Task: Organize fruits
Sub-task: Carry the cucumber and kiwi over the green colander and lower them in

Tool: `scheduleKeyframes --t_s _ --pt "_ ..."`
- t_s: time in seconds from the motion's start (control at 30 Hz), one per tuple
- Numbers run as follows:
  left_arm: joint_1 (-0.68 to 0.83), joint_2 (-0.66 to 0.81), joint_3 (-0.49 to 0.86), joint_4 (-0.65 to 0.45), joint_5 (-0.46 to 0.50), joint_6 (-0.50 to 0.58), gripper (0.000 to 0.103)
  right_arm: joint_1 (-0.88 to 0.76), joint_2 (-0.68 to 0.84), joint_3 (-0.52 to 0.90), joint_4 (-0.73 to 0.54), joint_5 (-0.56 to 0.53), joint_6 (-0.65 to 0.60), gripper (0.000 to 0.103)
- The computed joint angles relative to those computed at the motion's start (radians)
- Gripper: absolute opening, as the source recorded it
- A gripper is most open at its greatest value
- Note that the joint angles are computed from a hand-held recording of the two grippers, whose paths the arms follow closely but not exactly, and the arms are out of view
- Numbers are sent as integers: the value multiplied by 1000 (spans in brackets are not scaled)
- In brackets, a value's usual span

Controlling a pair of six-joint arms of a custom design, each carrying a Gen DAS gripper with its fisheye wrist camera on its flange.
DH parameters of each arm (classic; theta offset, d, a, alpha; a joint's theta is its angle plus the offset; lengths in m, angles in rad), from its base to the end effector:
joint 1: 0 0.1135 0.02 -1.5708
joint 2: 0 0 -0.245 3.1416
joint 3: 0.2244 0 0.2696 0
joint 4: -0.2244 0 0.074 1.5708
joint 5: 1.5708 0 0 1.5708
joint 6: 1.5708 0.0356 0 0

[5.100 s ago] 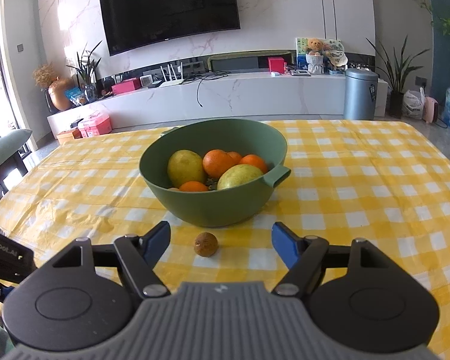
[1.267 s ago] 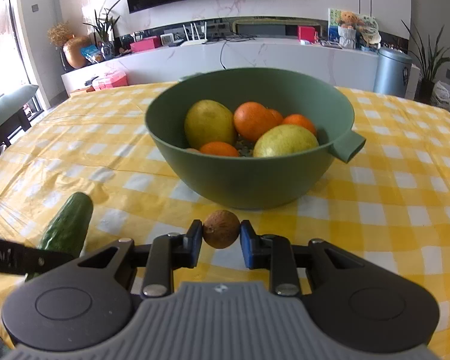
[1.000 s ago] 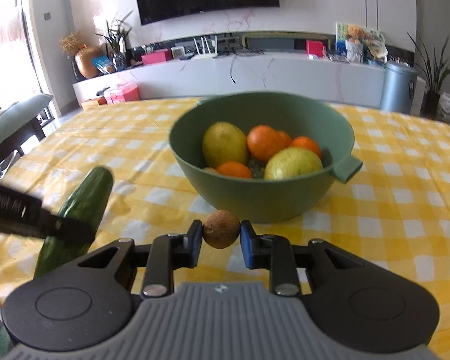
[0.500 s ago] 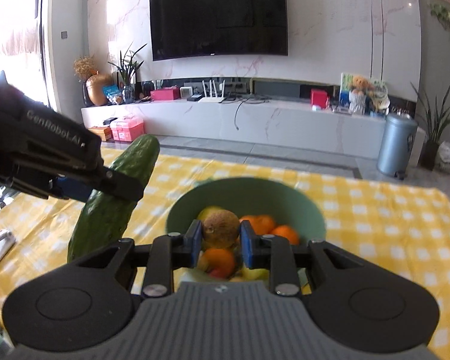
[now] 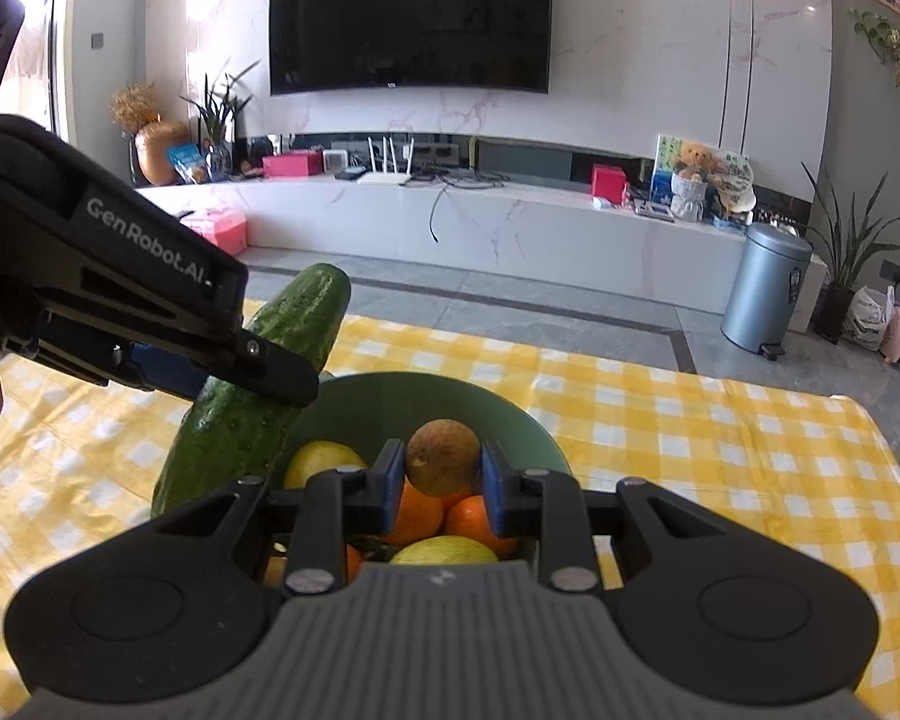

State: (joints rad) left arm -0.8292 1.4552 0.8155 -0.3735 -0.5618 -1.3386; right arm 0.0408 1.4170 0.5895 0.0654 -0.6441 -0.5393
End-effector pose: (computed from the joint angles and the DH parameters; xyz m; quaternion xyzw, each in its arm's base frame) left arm 0.2122 -0.2036 0.1597 -0.3066 0.8747 -0.1090 0.3593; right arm 0.2775 0.0327 0.1319 -0.3687 0.8001 0.1899 0.4334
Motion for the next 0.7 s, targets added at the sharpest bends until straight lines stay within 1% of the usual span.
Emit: scheduleKeyframes --t_s 0.37,0.7 --pt "92 98 -9 91 125 85 41 71 186 85 45 93 -11 23" --pt "117 143 -26 165 175 107 41 83 258 108 52 120 -30 23"
